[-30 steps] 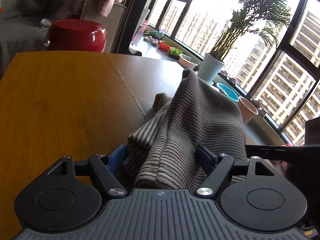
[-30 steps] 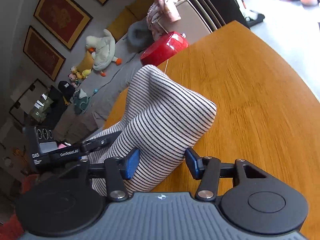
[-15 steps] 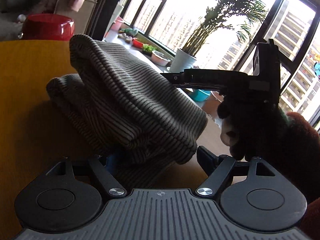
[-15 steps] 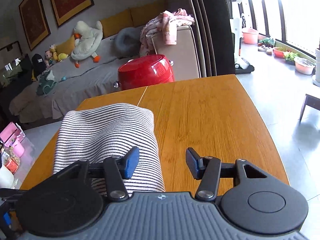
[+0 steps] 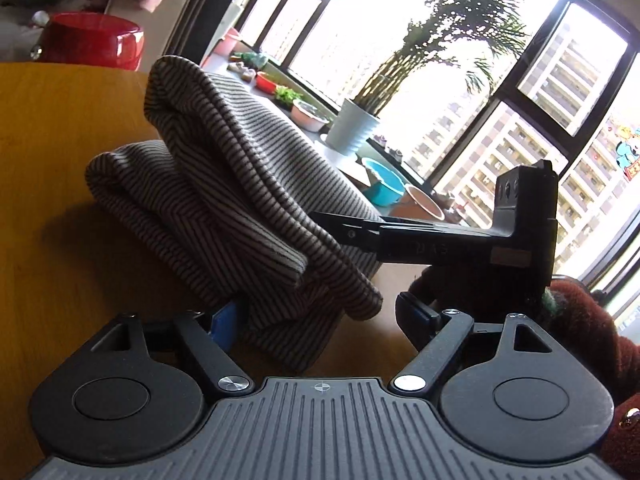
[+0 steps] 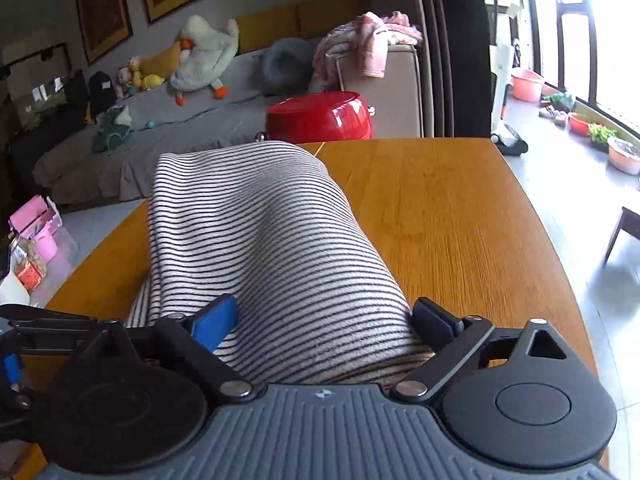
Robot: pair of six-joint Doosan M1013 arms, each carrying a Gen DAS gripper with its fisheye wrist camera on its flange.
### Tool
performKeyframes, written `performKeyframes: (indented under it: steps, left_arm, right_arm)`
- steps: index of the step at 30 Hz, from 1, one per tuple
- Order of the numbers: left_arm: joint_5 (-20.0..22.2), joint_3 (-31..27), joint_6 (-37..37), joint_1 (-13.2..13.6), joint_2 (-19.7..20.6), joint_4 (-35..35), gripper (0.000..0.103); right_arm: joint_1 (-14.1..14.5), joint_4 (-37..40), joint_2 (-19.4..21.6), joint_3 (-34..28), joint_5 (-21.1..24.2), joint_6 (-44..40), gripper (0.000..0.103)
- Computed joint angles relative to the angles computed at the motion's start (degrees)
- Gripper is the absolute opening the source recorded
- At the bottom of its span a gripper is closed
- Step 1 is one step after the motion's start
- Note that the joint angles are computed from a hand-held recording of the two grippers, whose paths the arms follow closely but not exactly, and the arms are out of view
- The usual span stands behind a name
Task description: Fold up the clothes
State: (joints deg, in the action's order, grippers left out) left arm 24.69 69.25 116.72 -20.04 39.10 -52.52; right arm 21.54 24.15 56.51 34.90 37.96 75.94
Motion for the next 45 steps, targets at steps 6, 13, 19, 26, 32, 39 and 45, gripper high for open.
performKeyframes:
  steps: [6,13,19,26,32,39,45]
  left_arm:
    - [-4.54,2.03,-10.81,0.22,-1.48,6.55,0.088]
    - [-9.52,0.58,-29.82,-0.3,-1.88,27.03,0.077]
    - [-8.82,-5.3,-54.45,-1.32,0.36,55.07,0.067]
    - [-0.19,-11.57,-66.54,-3.3,3.69,76.98,0.056]
    - [-0.37,-10.81,-65.79,-3.13,3.35,75.69,0.059]
    - [-1.05,-10.05,-65.48,-2.91,3.11,74.8,0.059]
    - [-1.25,-9.93,-65.58,-2.75,3.09,73.9,0.061]
  right_arm:
    - [-0.38,3.49,0.02,1.33,-1.94,0.24,0.103]
    - [-0.93,7.5,0.31,1.4,-1.68,-0.43,0.103]
    - [-1.2,10.1,0.09,2.31,-2.45,-1.02,0.103]
    - [-1.24,11.06,-0.13,3.03,-3.14,-1.45,0.103]
    - [-1.29,11.85,-0.21,3.24,-3.2,-1.7,0.103]
    - [-1.83,17.35,-0.51,4.31,-3.34,-4.22,0.103]
    - [-2.05,18.98,-0.47,4.25,-2.48,-5.17,0.103]
